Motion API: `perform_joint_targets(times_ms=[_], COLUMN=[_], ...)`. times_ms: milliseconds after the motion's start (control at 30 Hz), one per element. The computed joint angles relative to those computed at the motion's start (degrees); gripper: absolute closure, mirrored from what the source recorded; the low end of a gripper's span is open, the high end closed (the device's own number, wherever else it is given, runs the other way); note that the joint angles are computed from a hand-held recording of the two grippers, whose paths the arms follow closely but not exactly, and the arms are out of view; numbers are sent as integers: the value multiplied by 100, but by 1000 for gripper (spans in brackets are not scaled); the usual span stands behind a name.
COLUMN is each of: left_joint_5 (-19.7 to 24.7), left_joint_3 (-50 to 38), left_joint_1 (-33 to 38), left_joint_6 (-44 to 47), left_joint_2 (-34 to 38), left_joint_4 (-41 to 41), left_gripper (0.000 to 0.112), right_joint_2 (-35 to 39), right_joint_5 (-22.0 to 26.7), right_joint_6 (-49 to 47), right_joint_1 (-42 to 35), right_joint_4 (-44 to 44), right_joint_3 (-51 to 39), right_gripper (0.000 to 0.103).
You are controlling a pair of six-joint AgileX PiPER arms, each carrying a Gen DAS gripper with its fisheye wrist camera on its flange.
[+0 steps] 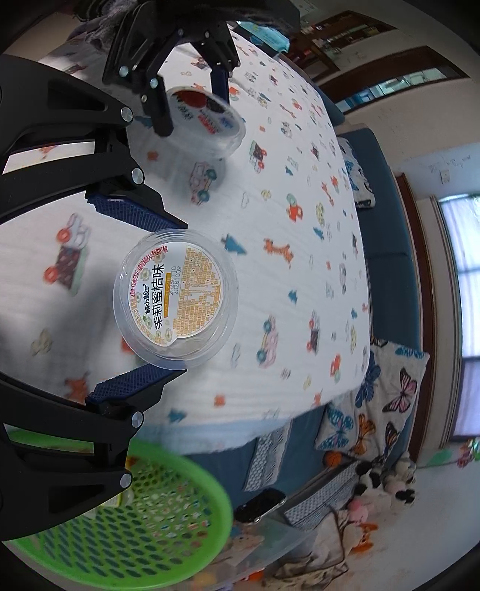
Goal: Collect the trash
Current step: 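Carry both plastic cups toward the green basket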
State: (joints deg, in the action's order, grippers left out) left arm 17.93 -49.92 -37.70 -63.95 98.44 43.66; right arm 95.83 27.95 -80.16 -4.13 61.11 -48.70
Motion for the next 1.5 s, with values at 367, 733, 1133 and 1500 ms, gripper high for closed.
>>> perform_joint_targets(times_ms=[367, 733, 1133, 1500], left_joint_5=[623, 1197, 1757, 2346], left_joint_3=[-735, -1818, -3350, -4998], left_joint_1=[-860, -1475, -1798, -1916], left_joint_6=[-229, 106, 966, 1860], left_joint_2=[77, 544, 1419, 2311], left_joint_4=[101, -153, -762, -1301], left_gripper=[22, 22, 22, 22], right_joint_2=[-388, -223, 409, 780], right_joint_5=[267, 506, 587, 768], right_joint_6=[-591, -964, -874, -766], right_joint_1=[-1096, -2237, -3214, -3765], right_joint_4=[42, -61, -355, -440], right_joint_3=[357, 159, -572, -1078], right_gripper=[34, 34, 33, 30])
